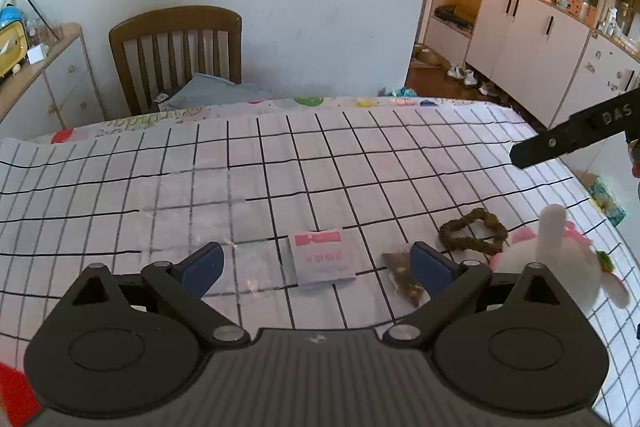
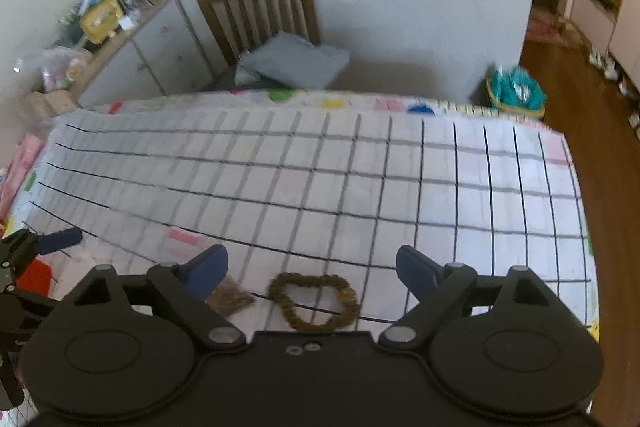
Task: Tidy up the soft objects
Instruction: 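Grasp the pink-printed sachet with the left tool while the right tool grasps the bead bracelet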
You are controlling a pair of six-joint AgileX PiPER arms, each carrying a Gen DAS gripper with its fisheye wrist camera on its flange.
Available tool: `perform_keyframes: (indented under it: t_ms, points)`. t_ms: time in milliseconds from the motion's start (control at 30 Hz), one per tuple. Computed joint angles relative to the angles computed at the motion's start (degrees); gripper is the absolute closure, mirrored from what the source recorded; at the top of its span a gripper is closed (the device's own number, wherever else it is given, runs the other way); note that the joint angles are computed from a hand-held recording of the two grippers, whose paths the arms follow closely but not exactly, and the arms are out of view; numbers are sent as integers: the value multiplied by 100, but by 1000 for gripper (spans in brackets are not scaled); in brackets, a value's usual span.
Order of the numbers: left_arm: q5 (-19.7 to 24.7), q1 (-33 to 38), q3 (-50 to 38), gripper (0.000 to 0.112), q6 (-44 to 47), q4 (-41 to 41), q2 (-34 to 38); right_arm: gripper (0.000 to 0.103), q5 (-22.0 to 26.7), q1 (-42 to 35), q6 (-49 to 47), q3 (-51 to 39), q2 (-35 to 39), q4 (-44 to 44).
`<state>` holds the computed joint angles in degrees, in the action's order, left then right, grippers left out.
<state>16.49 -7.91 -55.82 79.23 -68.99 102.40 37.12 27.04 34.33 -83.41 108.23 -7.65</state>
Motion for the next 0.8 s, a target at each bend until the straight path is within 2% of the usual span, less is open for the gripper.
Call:
perform_keyframes:
  t_ms: [133,233,333,400,500,633,800]
  points:
    - [-177,-162,-246,12,-159,140,376,26,125,-203,-561,-185,365,464]
    - [-402,-294,-345,12,-94,56,595,27,192,-257,-873,-280,574,651]
    - [-554,-364,-434,13,314,-437,773,31,224,-305,-1090,-312,714,799]
    - [-550,-380,-515,13,463,-630,883,38,216,-351,-1209,-334,794,855]
    - [-565,-428,-672,14,330,-484,1073,41,238,-414,-1460,-356,893,1020]
    - [-527,-483,-858,31,-218,88,1279,46,276,-418,-1570,-416,1011,1029]
    - [-382,-456,-1022,47,-246,55,1471,57,328,-436,-1692,-512,1142,1101]
